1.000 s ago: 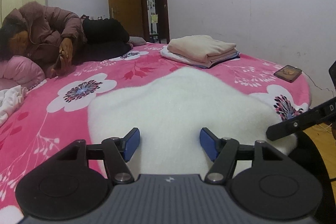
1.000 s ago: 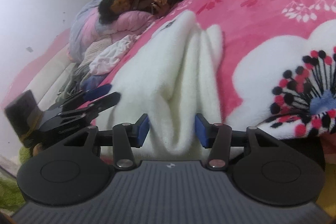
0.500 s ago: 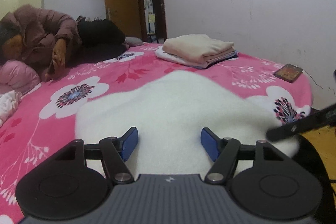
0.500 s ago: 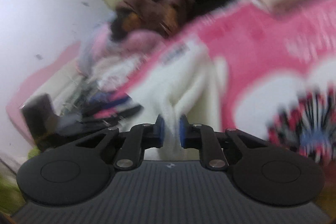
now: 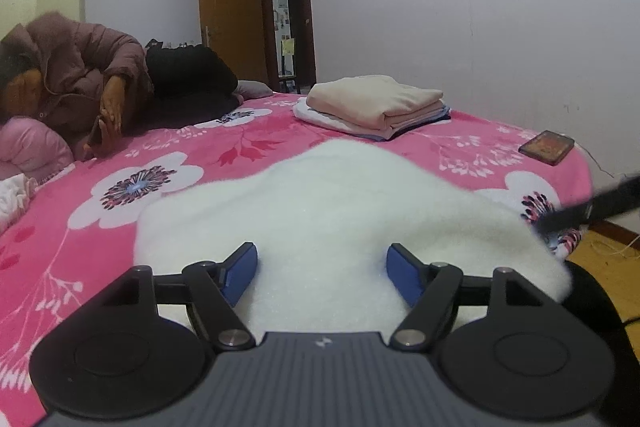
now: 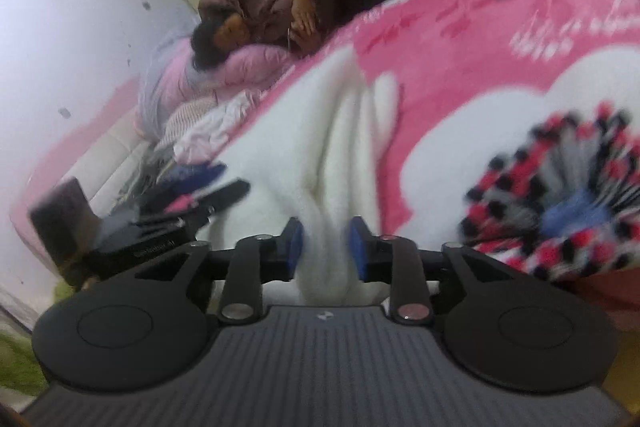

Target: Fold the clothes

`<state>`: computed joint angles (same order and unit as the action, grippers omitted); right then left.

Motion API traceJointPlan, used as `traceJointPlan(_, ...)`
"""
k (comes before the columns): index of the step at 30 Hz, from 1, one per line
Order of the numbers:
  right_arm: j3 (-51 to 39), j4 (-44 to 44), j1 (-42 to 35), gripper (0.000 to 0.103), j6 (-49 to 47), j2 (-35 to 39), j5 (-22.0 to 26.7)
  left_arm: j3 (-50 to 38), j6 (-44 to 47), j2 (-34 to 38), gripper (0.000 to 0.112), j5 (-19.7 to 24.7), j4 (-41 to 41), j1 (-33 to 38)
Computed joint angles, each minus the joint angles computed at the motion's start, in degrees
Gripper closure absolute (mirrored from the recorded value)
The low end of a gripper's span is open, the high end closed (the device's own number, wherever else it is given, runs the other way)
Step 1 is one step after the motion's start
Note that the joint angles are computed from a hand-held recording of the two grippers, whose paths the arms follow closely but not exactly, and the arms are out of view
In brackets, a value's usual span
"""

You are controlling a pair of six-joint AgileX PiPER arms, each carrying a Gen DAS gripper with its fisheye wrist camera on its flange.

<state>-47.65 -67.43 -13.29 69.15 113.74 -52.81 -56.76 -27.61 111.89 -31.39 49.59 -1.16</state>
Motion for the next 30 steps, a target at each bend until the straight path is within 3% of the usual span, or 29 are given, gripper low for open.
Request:
traceJointPlan(3, 7.2, 9.6, -0.7, 0.074, -9.0, -7.4, 3.3, 0.3, 0.8, 0.4, 0.039, -1.4, -0.7, 0.3)
traceJointPlan(5, 9.7, 13.4, 0.2, 0.079, -12.6, -11.0, 4.8, 0.4, 1.1, 0.6, 0.039, -2.0, -1.0, 0.4)
traceJointPlan(11, 14.6, 26.3, 16.3, 0.083, -41.8, -17.3, 8.4, 0.9, 1.8, 0.8, 0.039, -3.0, -1.7, 0.6)
traceJointPlan(15, 8.5, 42.4, 25.7, 0.086, -56.0, -12.5, 24.4, 1.6, 1.8, 1.0, 0.039, -5.2, -0.6, 1.5)
traceJointPlan(17, 6.4, 48.4, 27.4, 0.089, -61.2, -10.0, 27.7, 2.2, 3.2, 1.0, 0.039, -6.0, -1.1, 1.7)
traceJointPlan(21, 2.8, 44.4, 28.2, 0.092, -57.1, -13.6, 36.3, 1.6, -0.4, 1.6, 0.039, -7.5, 1.6, 2.9)
traceJointPlan(23, 1.1, 46.2, 28.8, 0.092, -60.0, -15.9, 38.4, 1.5, -0.9, 2.0, 0.039, -8.5, 1.9, 3.4)
traceJointPlan(27, -1.8, 55.6, 29.8, 0.092, -69.0, -16.4, 34.3, 2.0, 0.3, 2.6, 0.039, -10.2, 0.8, 3.8)
traceJointPlan(30, -6.8, 56.2, 29.6, 0.092, -67.7, -9.3, 34.3, 1.7, -1.1, 3.0, 0.039, -11.2, 2.7, 4.5)
